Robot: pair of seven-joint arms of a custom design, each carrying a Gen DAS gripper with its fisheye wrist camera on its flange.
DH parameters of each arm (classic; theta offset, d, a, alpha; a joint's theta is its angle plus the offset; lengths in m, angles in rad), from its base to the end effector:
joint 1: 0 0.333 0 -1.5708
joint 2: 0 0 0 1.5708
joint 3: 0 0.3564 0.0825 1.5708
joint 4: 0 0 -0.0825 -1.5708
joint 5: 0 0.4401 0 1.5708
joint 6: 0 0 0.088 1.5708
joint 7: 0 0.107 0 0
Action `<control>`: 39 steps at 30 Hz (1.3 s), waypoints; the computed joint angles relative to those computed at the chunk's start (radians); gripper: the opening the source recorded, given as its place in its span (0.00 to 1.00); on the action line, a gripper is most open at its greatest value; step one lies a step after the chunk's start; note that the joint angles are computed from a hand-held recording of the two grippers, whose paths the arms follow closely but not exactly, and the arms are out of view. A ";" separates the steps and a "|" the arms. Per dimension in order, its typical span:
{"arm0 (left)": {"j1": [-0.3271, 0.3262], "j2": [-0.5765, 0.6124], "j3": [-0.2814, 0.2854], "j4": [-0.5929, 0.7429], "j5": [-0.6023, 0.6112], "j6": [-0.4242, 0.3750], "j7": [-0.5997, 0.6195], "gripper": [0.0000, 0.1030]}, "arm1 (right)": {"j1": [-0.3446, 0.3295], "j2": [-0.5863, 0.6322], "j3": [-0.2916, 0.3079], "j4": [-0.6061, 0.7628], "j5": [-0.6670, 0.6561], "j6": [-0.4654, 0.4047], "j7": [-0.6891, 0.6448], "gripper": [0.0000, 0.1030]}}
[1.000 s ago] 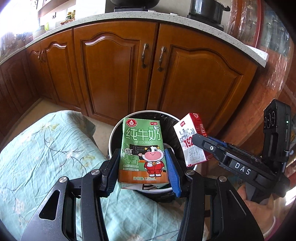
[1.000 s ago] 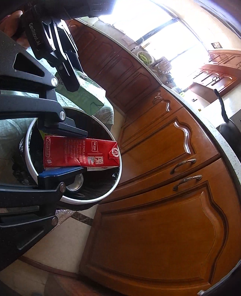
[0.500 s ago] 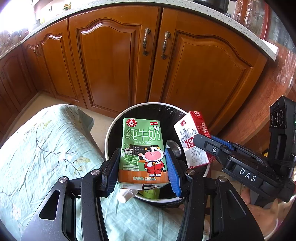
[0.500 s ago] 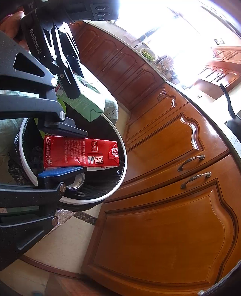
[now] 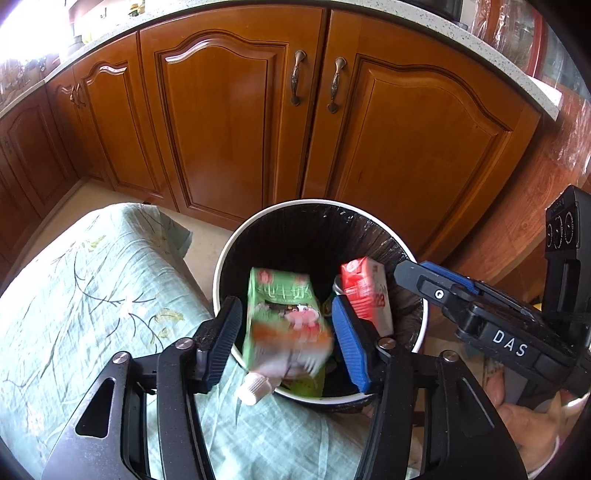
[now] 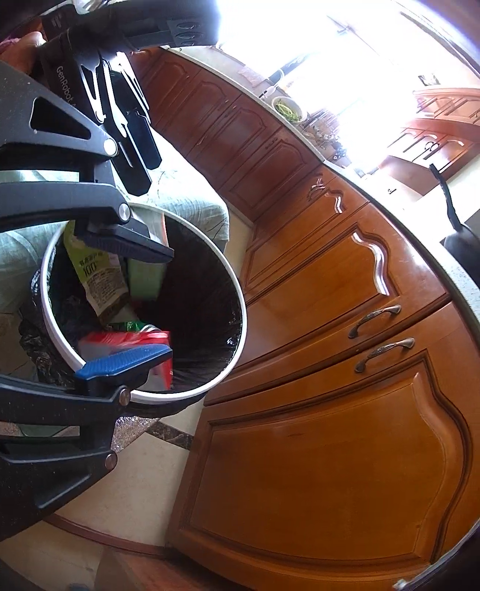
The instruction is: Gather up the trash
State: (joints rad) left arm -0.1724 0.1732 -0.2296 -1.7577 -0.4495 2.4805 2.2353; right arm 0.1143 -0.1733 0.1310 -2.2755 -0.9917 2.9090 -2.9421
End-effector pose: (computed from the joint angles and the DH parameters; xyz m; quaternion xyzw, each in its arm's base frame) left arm 0.6614 -0.2676 0.5493 -0.3671 0.8697 -0.3177 0.0895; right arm 0.5355 0.1897 0.5101 -0.4044 0.7973 -0.2096 0.3960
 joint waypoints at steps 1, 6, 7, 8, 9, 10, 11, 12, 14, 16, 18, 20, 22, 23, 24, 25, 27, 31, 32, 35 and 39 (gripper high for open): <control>0.005 -0.009 -0.001 -0.011 -0.017 0.009 0.010 0.57 | -0.004 -0.010 0.010 -0.004 -0.024 -0.005 0.025 0.52; 0.038 -0.068 0.005 -0.077 -0.146 0.030 0.088 0.59 | -0.021 -0.058 0.061 -0.029 -0.168 -0.024 0.202 0.66; 0.045 -0.084 0.009 -0.096 -0.186 0.033 0.110 0.60 | -0.018 -0.067 0.070 -0.034 -0.195 -0.033 0.239 0.68; 0.052 -0.103 0.014 -0.118 -0.222 0.038 0.129 0.62 | -0.014 -0.075 0.080 -0.038 -0.223 -0.043 0.277 0.69; 0.057 -0.121 0.021 -0.139 -0.258 0.042 0.147 0.64 | -0.006 -0.074 0.073 -0.038 -0.225 -0.045 0.279 0.71; 0.061 -0.141 0.028 -0.162 -0.299 0.046 0.168 0.65 | 0.000 -0.082 0.084 -0.043 -0.249 -0.059 0.314 0.72; 0.065 -0.159 0.038 -0.183 -0.335 0.045 0.188 0.66 | 0.010 -0.096 0.107 -0.052 -0.285 -0.089 0.371 0.73; 0.068 -0.178 0.047 -0.204 -0.366 0.043 0.203 0.67 | 0.023 -0.102 0.114 -0.055 -0.304 -0.110 0.399 0.75; 0.073 -0.213 0.069 -0.246 -0.423 0.031 0.232 0.68 | 0.054 -0.111 0.127 -0.057 -0.327 -0.159 0.433 0.76; 0.078 -0.251 0.090 -0.292 -0.466 0.030 0.259 0.68 | 0.087 -0.116 0.136 -0.054 -0.343 -0.204 0.450 0.78; 0.080 -0.288 0.112 -0.333 -0.506 0.028 0.287 0.69 | 0.119 -0.119 0.146 -0.047 -0.350 -0.257 0.447 0.82; 0.081 -0.316 0.130 -0.364 -0.534 0.030 0.309 0.70 | 0.143 -0.121 0.147 -0.043 -0.356 -0.292 0.442 0.87; 0.082 -0.351 0.150 -0.397 -0.570 0.031 0.338 0.72 | 0.174 -0.125 0.179 -0.025 -0.374 -0.389 0.432 0.90; 0.082 -0.367 0.160 -0.413 -0.587 0.035 0.355 0.72 | 0.189 -0.128 0.185 -0.020 -0.379 -0.423 0.426 0.93; 0.082 -0.385 0.168 -0.430 -0.603 0.042 0.370 0.73 | 0.203 -0.130 0.193 -0.013 -0.391 -0.461 0.418 0.96; 0.081 -0.397 0.175 -0.441 -0.618 0.051 0.382 0.74 | 0.216 -0.133 0.202 -0.005 -0.406 -0.503 0.410 1.00; 0.078 -0.427 0.192 -0.466 -0.656 0.061 0.418 0.75 | 0.242 -0.137 0.230 0.006 -0.449 -0.602 0.408 1.00; 0.053 -0.496 0.226 -0.532 -0.803 0.135 0.567 0.91 | 0.300 -0.105 0.280 0.017 -0.519 -0.807 0.421 1.00; 0.044 -0.515 0.234 -0.552 -0.861 0.164 0.623 0.98 | 0.313 -0.093 0.280 0.020 -0.522 -0.831 0.424 1.00; 0.031 -0.556 0.251 -0.598 -1.020 0.221 0.780 1.00 | 0.356 -0.067 0.260 0.017 -0.521 -0.851 0.445 1.00; 0.044 -0.579 0.233 -0.634 -1.120 0.269 0.921 1.00 | 0.408 -0.037 0.229 0.019 -0.494 -0.858 0.413 1.00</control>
